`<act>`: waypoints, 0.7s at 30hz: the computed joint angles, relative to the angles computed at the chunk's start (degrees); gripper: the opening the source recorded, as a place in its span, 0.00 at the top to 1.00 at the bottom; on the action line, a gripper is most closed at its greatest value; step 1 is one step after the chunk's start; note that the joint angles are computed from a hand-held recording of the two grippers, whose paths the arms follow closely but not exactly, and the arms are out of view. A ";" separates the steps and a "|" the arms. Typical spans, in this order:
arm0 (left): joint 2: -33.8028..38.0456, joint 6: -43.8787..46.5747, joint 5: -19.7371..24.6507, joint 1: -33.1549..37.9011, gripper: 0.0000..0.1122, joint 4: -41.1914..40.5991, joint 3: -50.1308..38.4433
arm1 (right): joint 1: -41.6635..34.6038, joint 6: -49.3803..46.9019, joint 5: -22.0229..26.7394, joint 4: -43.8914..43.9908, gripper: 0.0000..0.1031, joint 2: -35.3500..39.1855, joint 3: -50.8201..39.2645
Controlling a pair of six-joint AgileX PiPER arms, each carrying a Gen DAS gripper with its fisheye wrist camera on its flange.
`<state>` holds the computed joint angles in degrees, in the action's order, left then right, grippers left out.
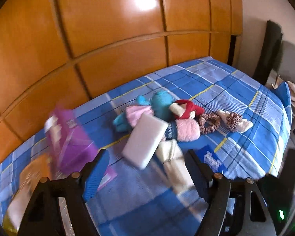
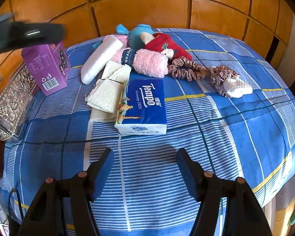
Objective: Organize soft objects
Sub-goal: 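Move both grippers back toward the remaining items on the bed, then grasp the white sponge with the left gripper while the right gripper grasps the scrunchie-wrapped cloth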
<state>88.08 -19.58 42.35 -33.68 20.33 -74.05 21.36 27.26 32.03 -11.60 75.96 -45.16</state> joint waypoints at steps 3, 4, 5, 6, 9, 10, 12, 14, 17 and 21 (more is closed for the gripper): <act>7.07 3.52 0.61 0.43 0.29 -0.86 -6.42 | -0.52 -1.26 -0.54 1.41 0.32 0.00 0.12; 8.98 4.02 0.48 0.52 0.28 -0.61 -8.00 | -0.70 -1.73 -0.71 2.00 0.32 -0.08 0.23; 10.65 4.69 0.78 0.91 0.27 -0.63 -9.57 | -0.88 -2.17 -0.81 2.55 0.32 -0.11 0.26; 12.44 5.00 1.35 1.17 0.27 -0.56 -11.33 | -1.44 -3.32 -1.05 3.76 0.32 -0.04 0.25; 17.82 6.41 3.31 2.42 0.23 -1.44 -17.00 | -2.27 -5.34 -1.51 6.15 0.32 -0.23 0.48; 19.12 7.54 3.78 2.97 0.23 -2.77 -18.41 | -2.43 -5.73 -1.67 6.63 0.32 -0.28 0.57; 21.73 9.49 4.42 3.96 0.22 -5.32 -20.87 | -2.80 -6.57 -2.03 7.41 0.32 -0.22 0.65; 23.07 11.26 4.15 4.83 0.22 -7.80 -21.51 | -2.63 -6.39 -2.37 7.04 0.31 -0.14 0.77; 24.01 13.68 3.79 5.84 0.48 -11.64 -20.88 | -2.65 -6.24 -3.00 6.89 0.31 -0.19 1.08; 21.75 12.68 0.18 5.85 0.53 -11.36 -16.63 | -2.82 -6.44 -3.43 7.62 0.31 -0.41 1.30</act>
